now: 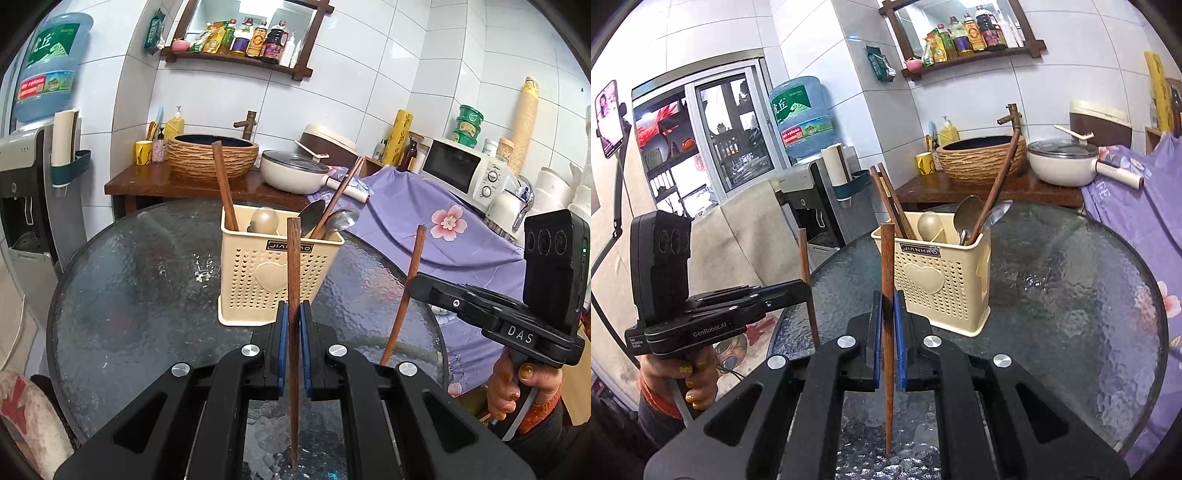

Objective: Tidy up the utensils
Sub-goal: 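Lift the chopstick with the left tool while the right tool lifts its chopstick, both dropping into the holder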

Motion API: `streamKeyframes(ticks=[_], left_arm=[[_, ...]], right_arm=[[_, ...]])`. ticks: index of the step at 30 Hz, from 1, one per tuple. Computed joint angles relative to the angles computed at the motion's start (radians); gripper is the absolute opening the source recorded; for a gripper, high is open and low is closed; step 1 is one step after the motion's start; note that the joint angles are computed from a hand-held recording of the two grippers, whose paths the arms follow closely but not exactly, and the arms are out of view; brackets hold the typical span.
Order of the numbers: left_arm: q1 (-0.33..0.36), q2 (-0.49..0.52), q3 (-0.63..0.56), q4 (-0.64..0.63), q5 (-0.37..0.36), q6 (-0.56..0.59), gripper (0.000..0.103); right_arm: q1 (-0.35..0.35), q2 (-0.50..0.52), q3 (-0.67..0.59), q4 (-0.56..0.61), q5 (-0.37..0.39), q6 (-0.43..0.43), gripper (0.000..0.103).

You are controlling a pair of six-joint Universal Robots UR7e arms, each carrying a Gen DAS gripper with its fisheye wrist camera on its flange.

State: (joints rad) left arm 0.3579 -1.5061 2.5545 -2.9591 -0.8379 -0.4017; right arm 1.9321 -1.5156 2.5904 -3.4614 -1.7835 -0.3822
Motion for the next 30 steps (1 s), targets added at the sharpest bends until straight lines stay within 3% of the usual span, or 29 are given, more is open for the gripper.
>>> streamKeyframes(ticks=[16,21,30], left_arm=[[-0.018,0.002,-0.052,0.004,0.05,0.064,0.007],[-0.02,0.031,-0.113,-0.003,0.079,0.137,0.007],[0.002,0.071,-0.267,-0.03,0.066,0.257,0.007]], right_arm=[[0.089,0.001,-0.066,0.028,-0.062,-0.036,0.007],[0.118,0.01,-0.129,0.065,-0.081,-0.051,0.007],[0.165,0.017,-0.292,0.174,-0.068,-0.035,0.007]])
